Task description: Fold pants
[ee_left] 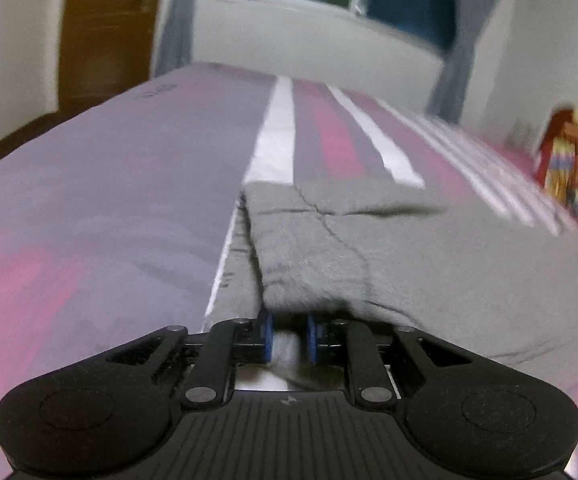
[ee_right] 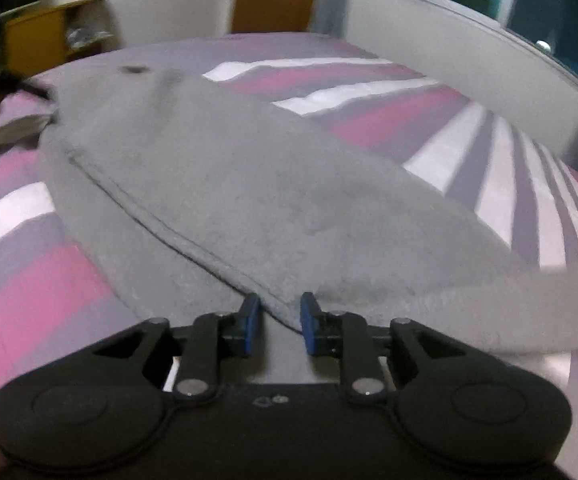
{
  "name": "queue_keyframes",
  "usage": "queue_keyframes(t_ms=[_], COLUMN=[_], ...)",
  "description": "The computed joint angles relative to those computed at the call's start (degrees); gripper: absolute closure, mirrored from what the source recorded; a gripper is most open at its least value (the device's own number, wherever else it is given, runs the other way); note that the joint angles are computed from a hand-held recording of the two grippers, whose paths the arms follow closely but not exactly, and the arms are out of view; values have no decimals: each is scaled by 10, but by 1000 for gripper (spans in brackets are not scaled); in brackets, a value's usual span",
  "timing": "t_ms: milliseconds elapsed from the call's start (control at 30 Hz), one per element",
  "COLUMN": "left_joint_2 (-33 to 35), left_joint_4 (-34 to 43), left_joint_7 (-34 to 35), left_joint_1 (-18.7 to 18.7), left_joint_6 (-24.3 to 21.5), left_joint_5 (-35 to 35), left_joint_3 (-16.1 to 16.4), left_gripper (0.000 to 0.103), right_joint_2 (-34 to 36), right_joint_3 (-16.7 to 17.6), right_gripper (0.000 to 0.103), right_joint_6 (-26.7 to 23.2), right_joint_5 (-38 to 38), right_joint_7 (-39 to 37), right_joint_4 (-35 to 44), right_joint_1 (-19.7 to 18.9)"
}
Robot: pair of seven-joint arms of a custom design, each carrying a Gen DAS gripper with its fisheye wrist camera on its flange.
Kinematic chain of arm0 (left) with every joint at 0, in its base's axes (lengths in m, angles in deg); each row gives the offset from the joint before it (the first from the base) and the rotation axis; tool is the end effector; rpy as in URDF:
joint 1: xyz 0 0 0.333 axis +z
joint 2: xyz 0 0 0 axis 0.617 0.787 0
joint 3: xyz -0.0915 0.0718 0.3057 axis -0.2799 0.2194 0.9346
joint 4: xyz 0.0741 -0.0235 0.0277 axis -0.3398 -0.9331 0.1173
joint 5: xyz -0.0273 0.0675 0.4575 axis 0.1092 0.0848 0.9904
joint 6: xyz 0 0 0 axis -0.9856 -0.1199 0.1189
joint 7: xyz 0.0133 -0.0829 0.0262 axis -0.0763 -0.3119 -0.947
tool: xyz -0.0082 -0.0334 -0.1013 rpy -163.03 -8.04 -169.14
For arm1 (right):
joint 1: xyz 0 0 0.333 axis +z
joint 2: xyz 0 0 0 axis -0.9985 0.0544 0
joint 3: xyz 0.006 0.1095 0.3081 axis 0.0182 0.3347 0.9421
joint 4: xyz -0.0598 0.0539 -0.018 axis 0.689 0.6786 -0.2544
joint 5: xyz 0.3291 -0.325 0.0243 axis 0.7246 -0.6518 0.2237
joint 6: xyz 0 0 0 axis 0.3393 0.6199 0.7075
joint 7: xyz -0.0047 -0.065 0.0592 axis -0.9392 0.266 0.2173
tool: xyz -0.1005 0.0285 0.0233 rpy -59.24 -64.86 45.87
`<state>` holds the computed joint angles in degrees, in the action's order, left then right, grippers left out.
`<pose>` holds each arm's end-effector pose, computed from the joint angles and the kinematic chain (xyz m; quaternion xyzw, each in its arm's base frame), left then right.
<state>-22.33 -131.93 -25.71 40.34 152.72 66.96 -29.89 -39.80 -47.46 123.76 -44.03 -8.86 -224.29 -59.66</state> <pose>0.4239 -0.0707 0.5287 -0.7174 0.5321 -0.3555 0.2753 0.4873 0.2570 0.5416 -0.8500 0.3465 -0.2062 0.3392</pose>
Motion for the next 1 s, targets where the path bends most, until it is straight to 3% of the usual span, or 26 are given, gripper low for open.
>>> queue_keyframes(t_ms=[33,67,100,133,233,267,367,433,567,633,733,767,867,1000], left_joint_2=[-25,-49,-72,-85,-84,-73,-32,-6,35,45,44,36,19,10], left_joint_4=[-9,-21,-33,-46,-77,-83,-77,-70,-76,-72,-66,-67,-55,-37], left_joint_7=[-20,-41,-74,-85,-104,-103,-111,-123,-153,-162,-169,-170,-149,-116], left_joint_1=[8,20,32,23,-57,-87,-146,-153,-176,-170,-148,-143,-157,-143], left_joint_6=[-13,-16,-11,8,84,108,140,143,202,203,187,183,168,126], left_joint_5=[-4,-1,5,-10,-74,-95,-142,-164,-196,-193,-185,-182,-168,-156], left_joint_3=[-10,-26,-39,-34,44,73,119,125,139,128,103,98,123,124], left_gripper=[55,45,36,36,36,37,42,53,61,75,81,82,82,82], right_joint_2=[-11,-31,-49,-53,-63,-51,-20,5,45,69,88,87,50,-34], right_joint_3=[-5,-13,-31,-39,-38,-39,-27,-28,-22,-19,-2,-9,-19,-74], right_gripper=[62,53,51,51,51,51,51,51,51,52,90,92,93,93], right_joint_6=[4,10,11,12,18,20,21,2,-22,-31,-9,4,71,119], right_joint_5=[22,50,84,100,127,134,154,164,179,188,159,192,248,337], right_joint_7=[15,27,27,30,67,81,160,215,297,313,360,337,246,134], right_joint_4=[-5,-20,-29,-30,-32,-23,-3,21,48,63,65,59,24,-37], right_joint_1=[3,11,27,33,32,31,19,4,-20,-28,-51,-40,-7,76])
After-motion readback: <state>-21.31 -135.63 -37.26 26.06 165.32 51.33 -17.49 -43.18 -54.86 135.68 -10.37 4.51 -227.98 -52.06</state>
